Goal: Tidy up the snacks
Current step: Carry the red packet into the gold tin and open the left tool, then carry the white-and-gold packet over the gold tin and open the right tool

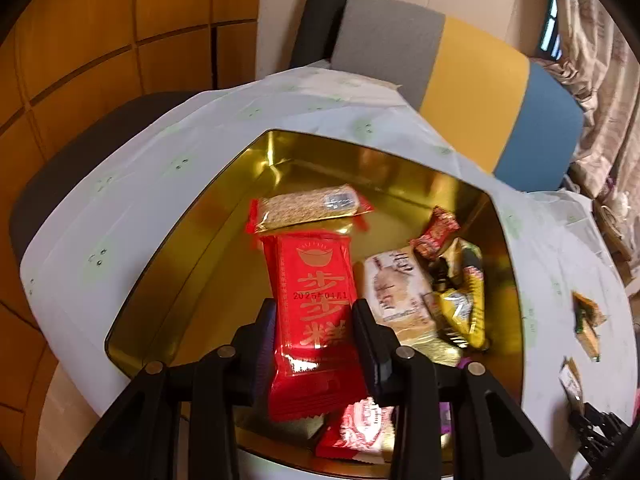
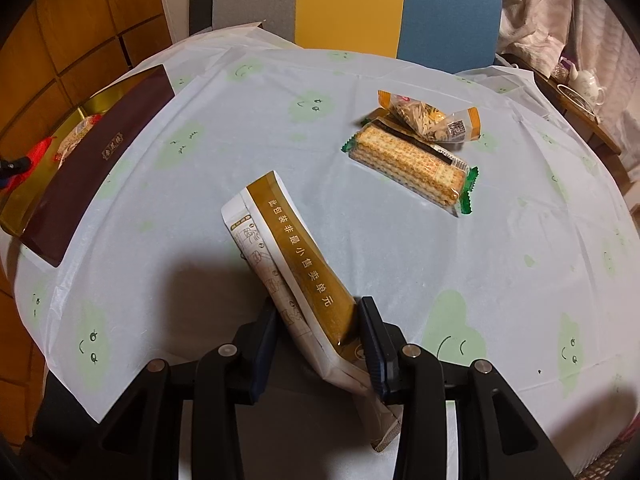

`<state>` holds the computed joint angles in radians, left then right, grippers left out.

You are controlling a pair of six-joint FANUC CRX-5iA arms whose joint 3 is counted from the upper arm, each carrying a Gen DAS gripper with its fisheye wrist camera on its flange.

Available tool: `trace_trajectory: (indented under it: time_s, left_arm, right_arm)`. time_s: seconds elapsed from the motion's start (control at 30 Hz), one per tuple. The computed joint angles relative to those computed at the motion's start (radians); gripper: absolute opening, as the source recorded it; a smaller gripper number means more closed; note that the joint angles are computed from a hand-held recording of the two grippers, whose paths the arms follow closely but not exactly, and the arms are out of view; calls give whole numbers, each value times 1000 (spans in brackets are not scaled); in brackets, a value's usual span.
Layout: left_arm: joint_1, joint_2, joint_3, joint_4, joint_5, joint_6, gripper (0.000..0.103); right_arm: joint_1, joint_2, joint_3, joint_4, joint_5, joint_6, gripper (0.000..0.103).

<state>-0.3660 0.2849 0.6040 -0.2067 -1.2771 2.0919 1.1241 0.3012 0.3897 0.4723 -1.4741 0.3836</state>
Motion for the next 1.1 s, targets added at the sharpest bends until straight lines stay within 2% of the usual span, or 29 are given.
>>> trace_trajectory:
  time_s: [0.13, 0.53, 1.1]
  left_arm:
    - [-5, -3, -11, -7, 7, 6, 38]
    - [-57, -19, 32, -124, -8, 37, 38]
    - [-96, -50, 12, -102, 14, 23, 38]
  right_arm:
    - [0, 4, 5, 1, -7, 2, 40]
    - [2, 3, 2, 5, -8, -2, 40]
    - [11, -5, -19, 26, 2, -14, 40]
